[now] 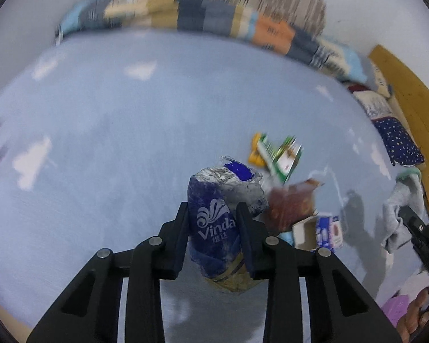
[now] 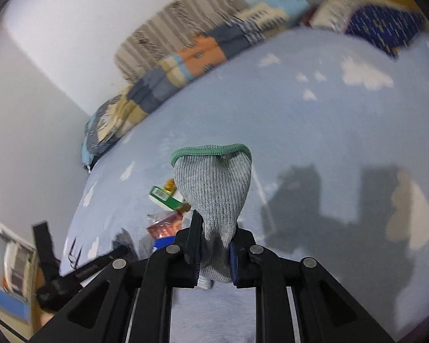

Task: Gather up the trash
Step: 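Grasp the blue Vinda tissue pack with left tool while right tool grasps a grey sock, then hold the Vinda pack and grey sock raised above the bed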

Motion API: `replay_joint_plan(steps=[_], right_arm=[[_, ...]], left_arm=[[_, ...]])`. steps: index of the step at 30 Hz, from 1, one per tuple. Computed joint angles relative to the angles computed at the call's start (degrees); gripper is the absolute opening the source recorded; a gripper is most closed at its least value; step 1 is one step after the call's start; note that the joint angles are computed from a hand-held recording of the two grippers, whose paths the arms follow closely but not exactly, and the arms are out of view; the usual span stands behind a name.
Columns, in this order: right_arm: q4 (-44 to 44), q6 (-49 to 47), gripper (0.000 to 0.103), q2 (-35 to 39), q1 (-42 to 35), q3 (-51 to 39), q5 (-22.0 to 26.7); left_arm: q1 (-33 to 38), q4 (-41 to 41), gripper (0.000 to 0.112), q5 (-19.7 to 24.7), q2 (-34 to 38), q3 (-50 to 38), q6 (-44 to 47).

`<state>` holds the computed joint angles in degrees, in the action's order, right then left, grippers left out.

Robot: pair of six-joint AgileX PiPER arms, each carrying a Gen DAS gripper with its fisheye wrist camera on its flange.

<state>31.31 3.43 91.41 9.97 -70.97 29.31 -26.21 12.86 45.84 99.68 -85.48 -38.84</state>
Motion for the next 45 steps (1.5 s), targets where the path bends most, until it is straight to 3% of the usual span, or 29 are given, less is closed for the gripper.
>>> replay_joint_plan(steps=[7,11,22,45], right_arm=[[-9.45,1.95,0.016,-2.27,5.85,-0.58,-3.86],[-14.87,4.25,0.016,-2.83,7.64,-0.5,-5.04],[-22.08,9.2,0.016,-3.42,9.62,-0.12,-5.88],[-21.02,8.56,0.016,-3.33,9.43,-0.12,-5.7]], left_arm=[[-7.36,13.96,0.031,-0.25,-4.08,1.0,-6.86],[-9.87,17.42,0.031,-0.14,-4.48,0.86,-8.07],[-9.36,15.22,0.031,-0.16,-3.82,-0.74,-6.06],[-9.4,15.0,0.031,-0.26,-3.97,-0.66,-5.52]])
